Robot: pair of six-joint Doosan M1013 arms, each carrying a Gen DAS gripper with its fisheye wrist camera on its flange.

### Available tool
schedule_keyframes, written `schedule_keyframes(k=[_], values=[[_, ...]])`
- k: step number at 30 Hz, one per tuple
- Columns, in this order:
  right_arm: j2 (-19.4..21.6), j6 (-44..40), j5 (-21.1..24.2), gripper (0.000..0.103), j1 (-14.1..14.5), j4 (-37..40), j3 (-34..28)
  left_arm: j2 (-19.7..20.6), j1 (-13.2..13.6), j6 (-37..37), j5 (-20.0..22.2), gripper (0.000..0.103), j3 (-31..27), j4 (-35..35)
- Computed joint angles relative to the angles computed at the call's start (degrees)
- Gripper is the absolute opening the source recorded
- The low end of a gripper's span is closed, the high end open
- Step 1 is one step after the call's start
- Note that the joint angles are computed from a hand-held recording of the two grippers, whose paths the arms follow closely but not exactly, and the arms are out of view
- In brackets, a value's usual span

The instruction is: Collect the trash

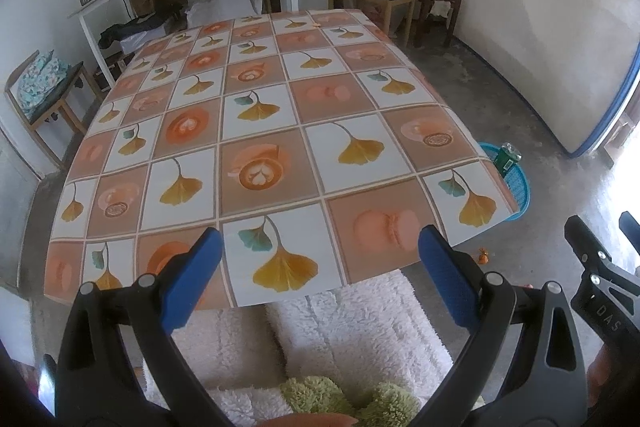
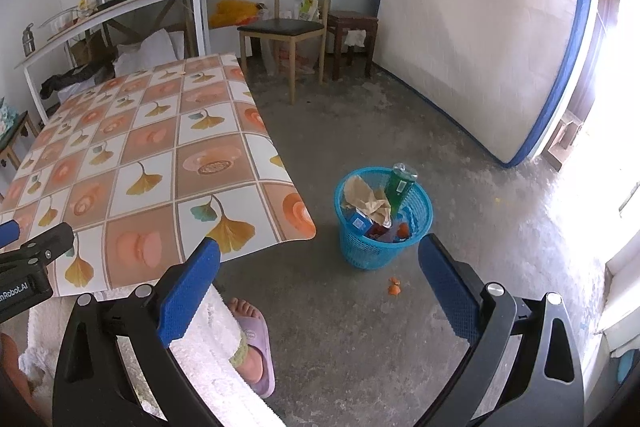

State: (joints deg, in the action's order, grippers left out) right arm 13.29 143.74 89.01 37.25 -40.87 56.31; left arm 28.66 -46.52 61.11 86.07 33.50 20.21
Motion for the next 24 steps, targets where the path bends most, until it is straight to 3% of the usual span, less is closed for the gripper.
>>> schedule_keyframes(k=[24], values=[[-1.50, 2.30, 0.76, 0.097, -1.42, -0.89, 1.75, 1.29, -0.56, 2.19, 2.76, 0.095, -1.88, 0.99]])
